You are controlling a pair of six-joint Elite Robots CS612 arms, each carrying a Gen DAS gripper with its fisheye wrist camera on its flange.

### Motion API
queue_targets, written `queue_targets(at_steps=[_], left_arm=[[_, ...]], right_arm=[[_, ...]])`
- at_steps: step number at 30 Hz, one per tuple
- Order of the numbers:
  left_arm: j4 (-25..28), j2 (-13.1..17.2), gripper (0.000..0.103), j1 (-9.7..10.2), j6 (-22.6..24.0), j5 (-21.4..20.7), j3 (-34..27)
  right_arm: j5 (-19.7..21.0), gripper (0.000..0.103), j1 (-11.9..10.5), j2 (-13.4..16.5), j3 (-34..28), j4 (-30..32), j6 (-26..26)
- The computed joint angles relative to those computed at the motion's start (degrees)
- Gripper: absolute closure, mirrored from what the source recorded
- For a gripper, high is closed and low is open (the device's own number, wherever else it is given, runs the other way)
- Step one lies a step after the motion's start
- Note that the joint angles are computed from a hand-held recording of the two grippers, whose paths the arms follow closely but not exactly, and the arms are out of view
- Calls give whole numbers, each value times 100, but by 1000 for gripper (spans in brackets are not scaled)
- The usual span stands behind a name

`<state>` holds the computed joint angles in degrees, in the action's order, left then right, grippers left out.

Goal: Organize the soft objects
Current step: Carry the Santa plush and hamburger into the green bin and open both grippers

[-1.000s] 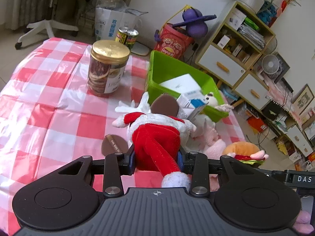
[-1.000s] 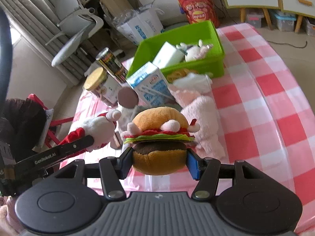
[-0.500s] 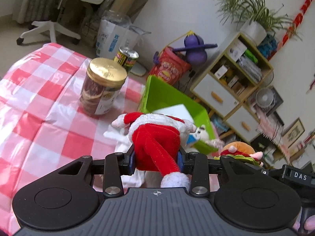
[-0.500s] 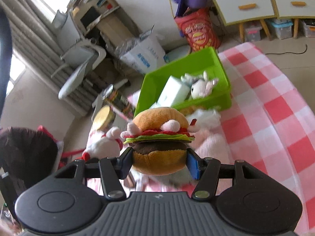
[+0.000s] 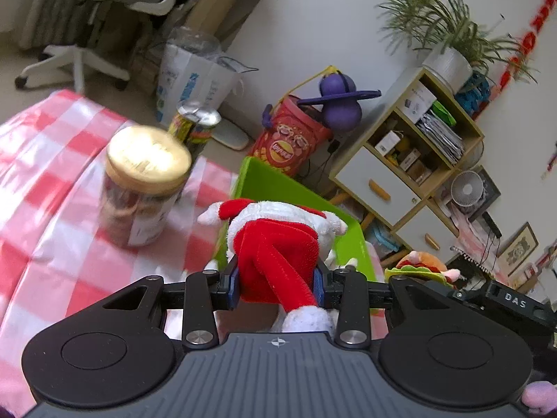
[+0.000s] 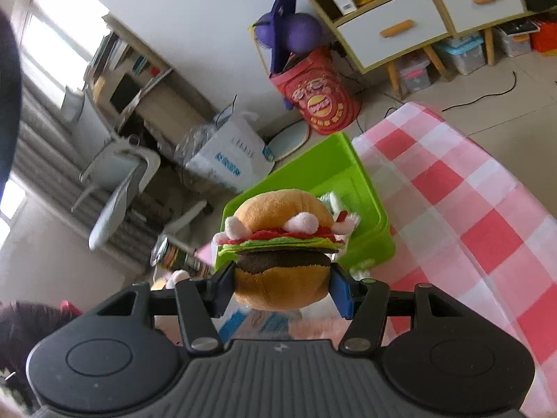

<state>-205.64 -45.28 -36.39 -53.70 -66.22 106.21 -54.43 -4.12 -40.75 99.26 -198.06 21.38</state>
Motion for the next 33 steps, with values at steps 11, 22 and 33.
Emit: queue_targets(at_steps=[11, 22, 33], left_arm=[[1271, 256, 65, 346, 852, -326, -999], [1990, 665, 65, 504, 1359, -390, -1800], [2301, 898, 64, 511, 1597, -337, -2200]], right_arm=[[-325, 72, 103, 393, -800, 29, 323], [-1558, 71, 454, 666, -1317, 361, -1263], [-1105, 71, 372, 948, -1482, 3, -795]])
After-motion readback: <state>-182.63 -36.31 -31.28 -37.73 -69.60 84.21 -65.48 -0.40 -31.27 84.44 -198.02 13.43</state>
